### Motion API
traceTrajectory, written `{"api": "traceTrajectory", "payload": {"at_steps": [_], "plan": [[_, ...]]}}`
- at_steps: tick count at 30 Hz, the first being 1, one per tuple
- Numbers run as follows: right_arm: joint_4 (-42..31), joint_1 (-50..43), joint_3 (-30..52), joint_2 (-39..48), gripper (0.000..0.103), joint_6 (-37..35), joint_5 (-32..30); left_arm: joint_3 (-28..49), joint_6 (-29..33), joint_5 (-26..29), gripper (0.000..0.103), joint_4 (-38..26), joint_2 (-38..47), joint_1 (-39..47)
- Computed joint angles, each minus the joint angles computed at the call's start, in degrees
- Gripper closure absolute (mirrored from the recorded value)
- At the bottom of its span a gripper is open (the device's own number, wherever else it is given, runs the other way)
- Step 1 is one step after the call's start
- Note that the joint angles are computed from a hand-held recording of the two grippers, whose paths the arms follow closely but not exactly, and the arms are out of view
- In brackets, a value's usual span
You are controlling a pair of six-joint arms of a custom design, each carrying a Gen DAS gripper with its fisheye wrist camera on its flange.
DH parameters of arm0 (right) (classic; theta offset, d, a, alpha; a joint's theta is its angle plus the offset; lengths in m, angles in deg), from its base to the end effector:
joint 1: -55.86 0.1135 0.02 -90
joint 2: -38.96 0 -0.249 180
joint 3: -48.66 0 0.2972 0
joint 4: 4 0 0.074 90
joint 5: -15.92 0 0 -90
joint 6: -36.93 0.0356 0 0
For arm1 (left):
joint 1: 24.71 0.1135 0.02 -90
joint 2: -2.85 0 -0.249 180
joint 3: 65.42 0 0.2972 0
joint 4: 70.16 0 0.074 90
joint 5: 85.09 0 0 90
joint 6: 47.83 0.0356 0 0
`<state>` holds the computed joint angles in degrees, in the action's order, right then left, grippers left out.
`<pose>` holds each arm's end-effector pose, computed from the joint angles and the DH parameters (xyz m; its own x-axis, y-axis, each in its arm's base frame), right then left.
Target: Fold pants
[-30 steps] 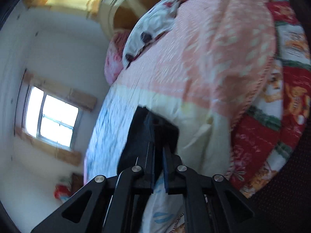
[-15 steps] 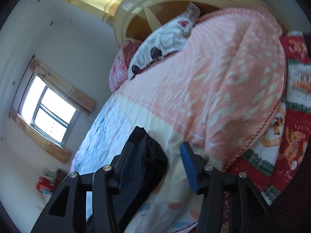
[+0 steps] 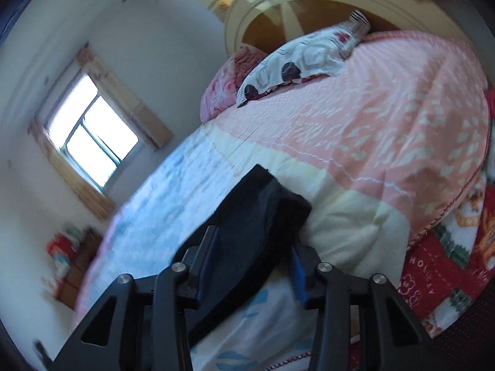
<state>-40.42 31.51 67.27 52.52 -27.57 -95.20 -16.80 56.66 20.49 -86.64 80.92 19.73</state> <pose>0.1561 -0.0566 0.1422 -0.3831 0.6142 -0.6899 0.2983 0.7891 0.5369 0.2228 0.2051 0.1332 -0.6321 -0.2822 -0.7217 -0.3955 0.9184 -0.0128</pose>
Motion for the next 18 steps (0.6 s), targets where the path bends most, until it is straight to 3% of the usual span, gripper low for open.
{"api": "traceTrajectory", "payload": {"at_steps": [2, 7, 11, 15, 18], "plan": [[-1.23, 3.59, 1.53, 1.91, 0.092, -2.04, 4.50, -0.04, 0.57, 0.95, 0.034, -0.61, 0.05, 0.26], [3.25, -5.40, -2.52, -1.59, 0.094, 6.21, -8.09, -3.26, 4.17, 2.76, 0.034, -0.29, -4.32, -2.26], [2.17, -4.16, -2.95, -2.33, 0.094, 5.50, -6.42, -4.10, 4.18, 2.80, 0.033, -0.86, -5.62, -4.98], [3.07, -6.55, -4.64, -3.17, 0.096, 5.88, -8.93, -5.11, 3.89, 2.72, 0.033, -2.69, -7.13, -8.33], [-0.75, -6.18, -3.70, -5.98, 0.096, 3.70, -4.98, -6.52, 3.80, 1.99, 0.033, -3.96, -10.50, -12.65]]}}
